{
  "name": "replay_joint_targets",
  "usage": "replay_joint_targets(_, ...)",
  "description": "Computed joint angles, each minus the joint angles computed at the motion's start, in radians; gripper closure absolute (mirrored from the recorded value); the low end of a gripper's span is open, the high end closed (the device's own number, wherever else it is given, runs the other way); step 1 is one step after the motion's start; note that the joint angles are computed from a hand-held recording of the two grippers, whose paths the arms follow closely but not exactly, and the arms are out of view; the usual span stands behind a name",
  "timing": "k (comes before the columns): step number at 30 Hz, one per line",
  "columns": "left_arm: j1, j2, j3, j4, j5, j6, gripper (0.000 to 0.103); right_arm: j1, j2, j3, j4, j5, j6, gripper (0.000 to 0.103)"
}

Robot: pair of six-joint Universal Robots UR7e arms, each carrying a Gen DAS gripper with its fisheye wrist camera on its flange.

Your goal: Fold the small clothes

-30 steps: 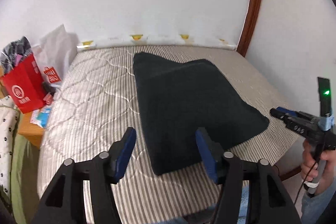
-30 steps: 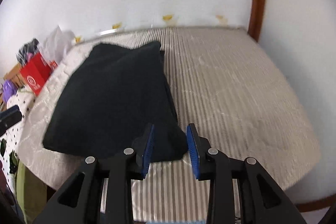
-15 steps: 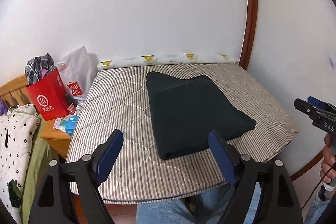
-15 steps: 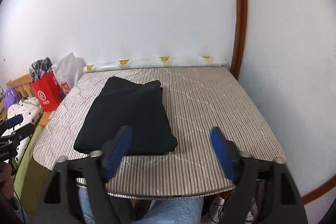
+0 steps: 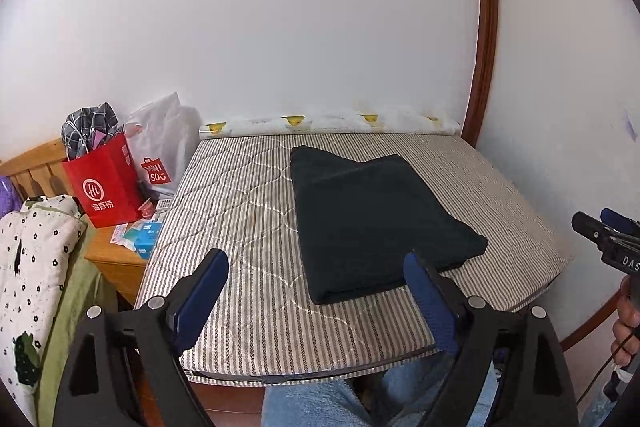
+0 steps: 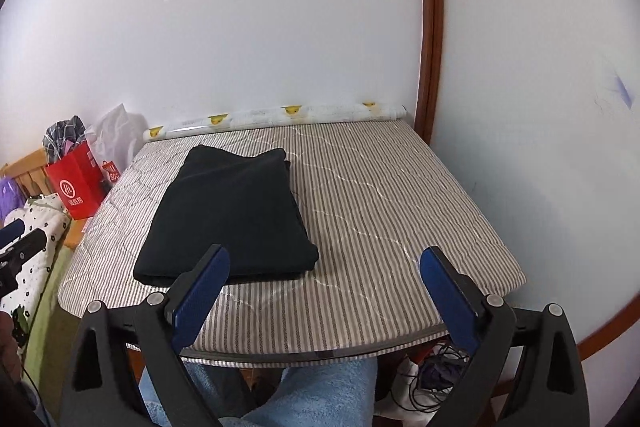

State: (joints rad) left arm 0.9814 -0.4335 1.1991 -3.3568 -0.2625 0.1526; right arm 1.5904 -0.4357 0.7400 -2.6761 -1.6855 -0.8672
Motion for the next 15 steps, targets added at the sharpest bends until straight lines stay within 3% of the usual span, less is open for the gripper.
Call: replay_joint_targets(15, -0.001, 0.01, -0.015, 0.006, 0.006, 0.003, 0.013, 0.0, -0.001, 0.005, -0.004, -0.016, 0.004, 0.007)
